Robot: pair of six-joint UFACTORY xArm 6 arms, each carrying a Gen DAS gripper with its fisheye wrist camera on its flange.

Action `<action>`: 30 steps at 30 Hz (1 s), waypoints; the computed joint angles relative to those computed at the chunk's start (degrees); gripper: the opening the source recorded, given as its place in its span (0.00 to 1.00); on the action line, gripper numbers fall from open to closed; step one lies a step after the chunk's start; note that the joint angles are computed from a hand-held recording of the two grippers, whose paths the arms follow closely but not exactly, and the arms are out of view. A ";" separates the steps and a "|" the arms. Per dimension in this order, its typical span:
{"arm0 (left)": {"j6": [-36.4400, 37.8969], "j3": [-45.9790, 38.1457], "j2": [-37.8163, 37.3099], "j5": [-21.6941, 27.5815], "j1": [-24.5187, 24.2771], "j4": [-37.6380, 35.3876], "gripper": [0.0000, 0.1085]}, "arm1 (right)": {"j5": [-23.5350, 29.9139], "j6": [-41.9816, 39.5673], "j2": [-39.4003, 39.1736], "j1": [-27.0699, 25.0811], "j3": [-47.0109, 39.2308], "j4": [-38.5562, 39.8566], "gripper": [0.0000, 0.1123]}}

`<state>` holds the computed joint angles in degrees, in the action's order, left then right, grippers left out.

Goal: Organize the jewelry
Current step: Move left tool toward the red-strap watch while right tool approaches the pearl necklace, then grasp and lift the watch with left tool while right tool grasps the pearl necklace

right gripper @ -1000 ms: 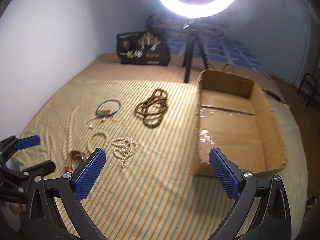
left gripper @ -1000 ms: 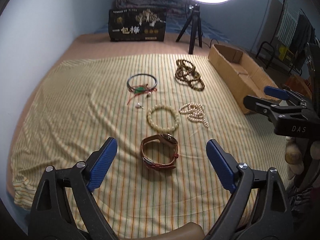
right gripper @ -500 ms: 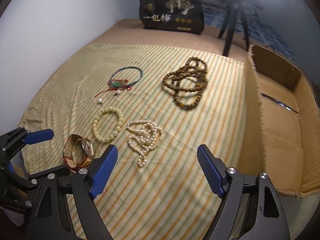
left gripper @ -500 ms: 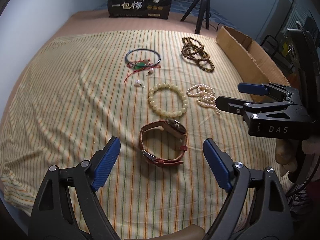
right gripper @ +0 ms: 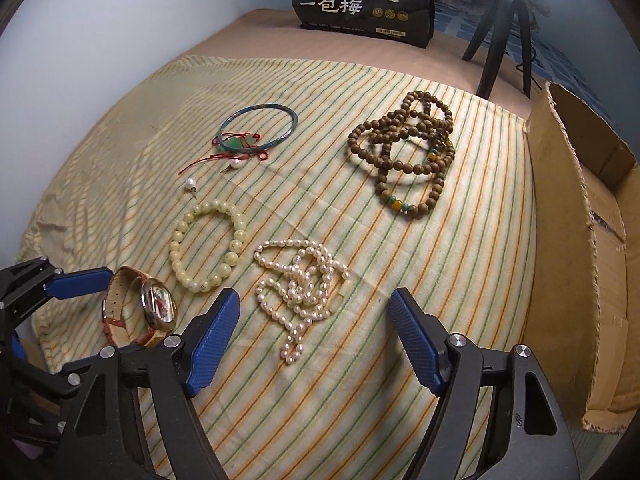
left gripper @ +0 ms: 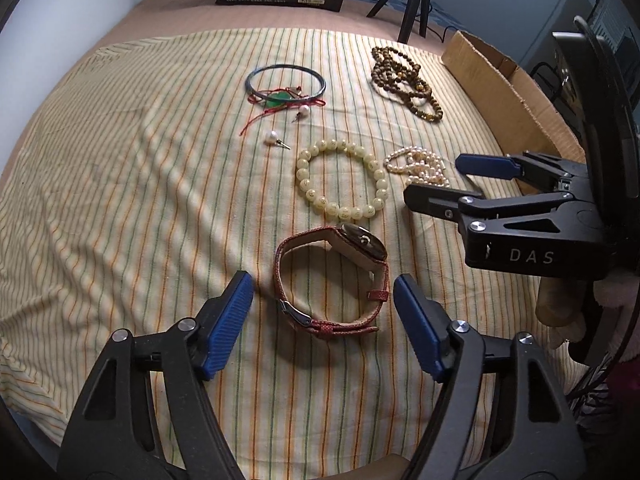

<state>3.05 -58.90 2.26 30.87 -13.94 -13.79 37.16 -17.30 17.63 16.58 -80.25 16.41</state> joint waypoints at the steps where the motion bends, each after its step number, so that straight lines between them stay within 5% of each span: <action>1: -0.09 -0.25 0.28 0.27 0.02 0.24 0.63 | -0.06 0.05 -0.13 0.05 0.16 -0.08 0.69; 10: 0.63 -0.96 0.99 0.21 -0.24 -0.42 0.56 | -0.54 0.81 0.53 0.28 -0.43 -3.08 0.49; 18: 0.23 -0.68 0.62 0.03 -0.28 -0.17 0.55 | 0.96 -1.21 0.13 0.07 -0.59 -0.23 0.09; 30: -1.35 0.94 -2.33 -2.52 -0.44 1.50 0.55 | -0.50 -1.68 -2.50 -0.55 1.05 3.05 0.06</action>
